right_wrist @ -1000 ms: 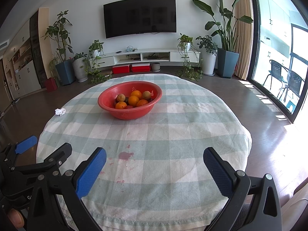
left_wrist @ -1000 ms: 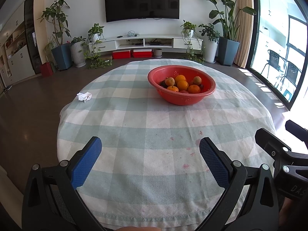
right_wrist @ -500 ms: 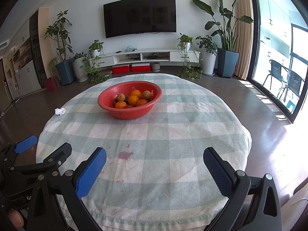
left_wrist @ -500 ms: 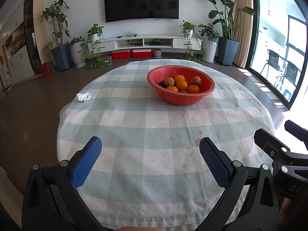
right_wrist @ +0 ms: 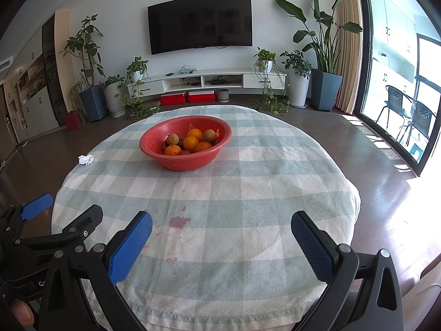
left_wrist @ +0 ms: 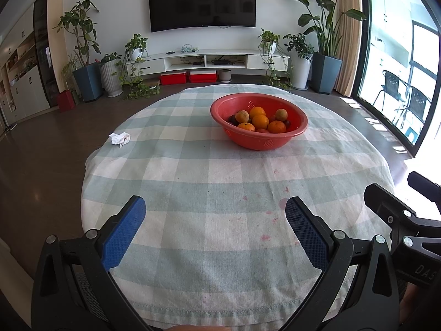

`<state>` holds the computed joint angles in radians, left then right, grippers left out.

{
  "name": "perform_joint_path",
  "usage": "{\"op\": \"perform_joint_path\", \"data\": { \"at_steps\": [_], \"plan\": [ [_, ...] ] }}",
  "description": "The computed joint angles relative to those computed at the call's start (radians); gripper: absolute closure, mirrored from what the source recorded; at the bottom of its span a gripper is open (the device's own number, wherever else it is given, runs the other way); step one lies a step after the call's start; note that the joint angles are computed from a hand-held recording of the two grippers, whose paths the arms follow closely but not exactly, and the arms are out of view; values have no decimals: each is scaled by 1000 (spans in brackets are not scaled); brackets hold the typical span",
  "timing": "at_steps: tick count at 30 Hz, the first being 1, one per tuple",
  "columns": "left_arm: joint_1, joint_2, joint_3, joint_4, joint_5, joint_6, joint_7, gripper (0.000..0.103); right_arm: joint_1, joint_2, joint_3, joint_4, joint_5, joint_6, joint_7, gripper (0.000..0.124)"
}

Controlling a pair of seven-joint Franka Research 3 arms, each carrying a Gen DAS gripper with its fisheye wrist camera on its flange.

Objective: Organize fruits

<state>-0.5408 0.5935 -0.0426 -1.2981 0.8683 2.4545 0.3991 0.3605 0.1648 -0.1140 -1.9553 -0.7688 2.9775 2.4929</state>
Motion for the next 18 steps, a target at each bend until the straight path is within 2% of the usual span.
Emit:
{"op": "perform_joint_path", "data": {
  "at_steps": [13, 18],
  "plan": [
    [-1, 1, 2, 0, 0, 2, -2, 0, -1, -3, 2, -2, 6, -2, -7, 21],
    [-17, 4, 17, 2, 40, 1, -25, 0, -3, -3, 4, -2, 15, -1, -12, 21]
  ]
}}
